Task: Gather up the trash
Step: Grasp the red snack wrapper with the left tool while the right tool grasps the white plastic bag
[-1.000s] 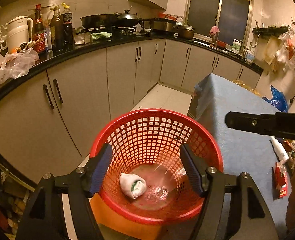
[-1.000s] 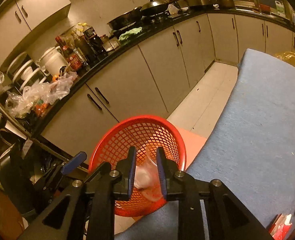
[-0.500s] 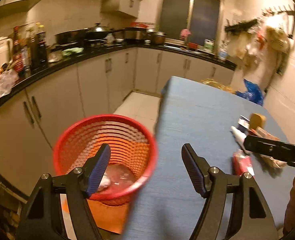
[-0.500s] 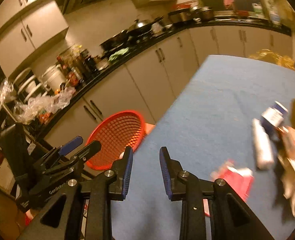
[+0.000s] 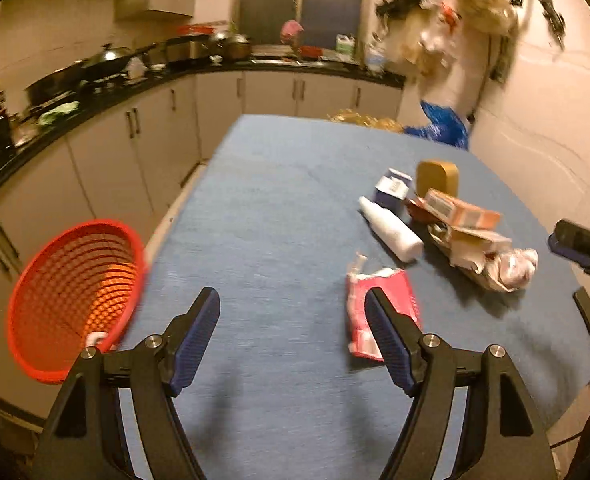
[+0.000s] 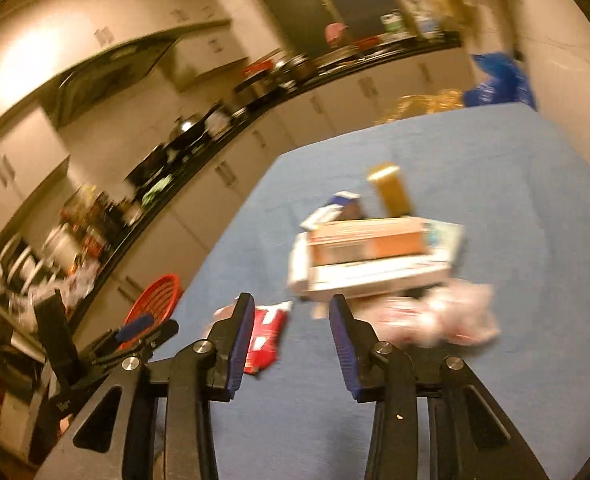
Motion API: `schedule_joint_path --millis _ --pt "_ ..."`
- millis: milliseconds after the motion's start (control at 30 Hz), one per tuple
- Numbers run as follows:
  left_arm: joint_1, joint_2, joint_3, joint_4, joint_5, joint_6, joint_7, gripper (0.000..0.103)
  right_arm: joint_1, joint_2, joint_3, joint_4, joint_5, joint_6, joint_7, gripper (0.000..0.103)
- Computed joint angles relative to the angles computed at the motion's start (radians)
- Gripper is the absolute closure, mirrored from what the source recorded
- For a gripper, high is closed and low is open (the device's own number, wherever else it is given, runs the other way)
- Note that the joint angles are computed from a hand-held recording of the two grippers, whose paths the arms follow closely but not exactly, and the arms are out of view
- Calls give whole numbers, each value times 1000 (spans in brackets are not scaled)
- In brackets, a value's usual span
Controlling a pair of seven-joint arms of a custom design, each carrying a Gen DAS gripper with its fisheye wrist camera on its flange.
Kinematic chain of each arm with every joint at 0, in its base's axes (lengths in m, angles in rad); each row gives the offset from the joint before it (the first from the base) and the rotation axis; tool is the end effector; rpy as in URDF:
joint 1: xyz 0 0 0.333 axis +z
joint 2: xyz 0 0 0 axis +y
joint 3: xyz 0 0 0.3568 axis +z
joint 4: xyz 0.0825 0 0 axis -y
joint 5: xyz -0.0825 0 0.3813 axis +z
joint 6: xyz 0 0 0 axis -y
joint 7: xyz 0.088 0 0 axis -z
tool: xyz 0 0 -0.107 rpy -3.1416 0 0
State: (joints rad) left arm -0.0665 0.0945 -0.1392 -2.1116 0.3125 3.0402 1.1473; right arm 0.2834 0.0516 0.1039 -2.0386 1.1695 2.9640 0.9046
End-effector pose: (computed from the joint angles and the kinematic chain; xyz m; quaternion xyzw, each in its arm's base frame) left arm 0.5906 -0.1446 0.5117 -0.6217 0.6688 -0.3253 0.2457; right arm 0.5710 0.1643 0.5302 -0.6139 0.6299 -0.0881 0.4675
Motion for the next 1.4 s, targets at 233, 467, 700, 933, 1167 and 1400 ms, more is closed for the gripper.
schedule_joint_path --millis 233,467,700,933,1167,1400 --pt "-43 119 -13 132 -19 -107 12 29 -30 -25 -35 -57 17 25 68 61" --pt "-70 196 -21 216 -16 -150 9 78 -68 21 -53 -38 -56 14 174 60" --pt "-72 194 -21 207 -10 -143 16 93 -137 154 -34 84 -101 -92 245 60" --pt "-75 177 -11 181 23 -115 -7 95 -179 82 3 42 121 -320 9 57" --pt "-52 149 -17 146 9 -88 -7 97 -86 -17 -24 -48 1 -301 -112 49" --pt "-38 112 -14 100 -2 -40 -9 97 -73 16 -41 -32 23 -269 -125 44"
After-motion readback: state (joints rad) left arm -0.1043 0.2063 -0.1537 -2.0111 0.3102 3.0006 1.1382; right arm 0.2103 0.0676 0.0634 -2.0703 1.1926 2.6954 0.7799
